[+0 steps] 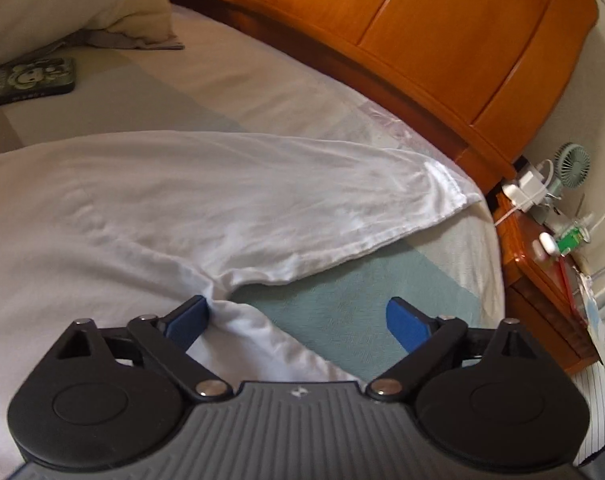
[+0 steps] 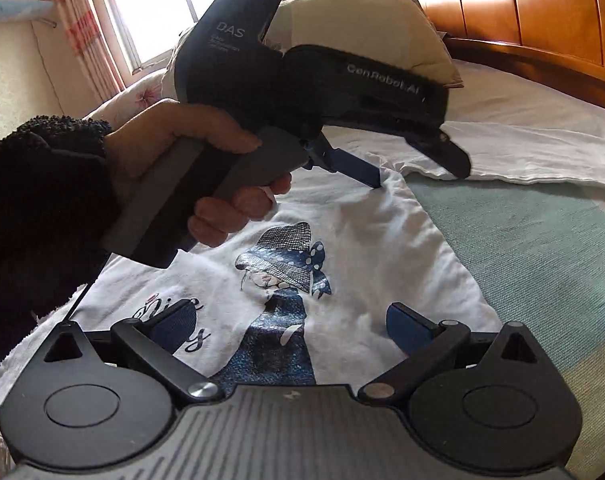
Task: Fold clothes
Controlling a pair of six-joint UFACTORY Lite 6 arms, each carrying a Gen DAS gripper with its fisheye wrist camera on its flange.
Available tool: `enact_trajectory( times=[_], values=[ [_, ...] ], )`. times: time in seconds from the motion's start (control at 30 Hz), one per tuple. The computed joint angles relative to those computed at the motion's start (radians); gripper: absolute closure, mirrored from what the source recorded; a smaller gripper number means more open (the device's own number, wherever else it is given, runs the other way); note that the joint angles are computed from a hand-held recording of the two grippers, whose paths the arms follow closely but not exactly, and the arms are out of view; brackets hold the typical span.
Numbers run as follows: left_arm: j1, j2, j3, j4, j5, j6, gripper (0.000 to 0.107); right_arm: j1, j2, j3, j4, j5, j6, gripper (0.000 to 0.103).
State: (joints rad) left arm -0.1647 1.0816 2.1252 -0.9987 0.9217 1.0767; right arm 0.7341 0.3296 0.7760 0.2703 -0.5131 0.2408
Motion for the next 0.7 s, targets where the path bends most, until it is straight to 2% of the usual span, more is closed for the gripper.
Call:
enact_trajectory(
  times=[0.03, 0.1, 0.2, 0.3, 0.43, 0.53, 0.6, 0.7],
  values=[
    [0.000, 0.019, 0.026, -0.005, 0.071, -0.006, 0.012, -0.005, 0.000, 0.000, -0.007, 0.001, 0.008, 0.000],
    [-0.015, -0.006, 0.000, 0.031, 0.105, 0.016, 0.012, -0.016, 0.001, -0.001, -0.033, 0.000, 0.038, 0.000],
    [-0.011, -0.050, -0.042, 0.043, 0.109, 0.035, 0.012, -0.023, -0.002, -0.004, -0.048, -0.004, 0.053, 0.000],
    [0.012, -0.095, -0.091, 0.020, 0.057, 0.052, 0.012, -0.019, -0.009, -0.012, -0.021, -0.015, 0.027, 0.000],
    [0.026, 0.010, 0.032, 0.040, 0.116, -0.067, 0.012, -0.025, -0.007, -0.012, -0.014, -0.018, 0.033, 0.000],
    [0.001, 0.002, -0.008, -0.006, 0.064, -0.010, 0.012, -0.029, 0.000, -0.007, -0.006, -0.023, 0.041, 0.000],
    [-0.018, 0.030, 0.046, -0.017, 0.050, -0.043, 0.012, -0.033, 0.011, 0.000, -0.002, -0.027, 0.056, 0.000],
    [-0.028, 0.061, 0.136, 0.053, 0.059, -0.156, 0.013, -0.042, 0.034, 0.021, -0.006, -0.036, 0.092, 0.000]
  ],
)
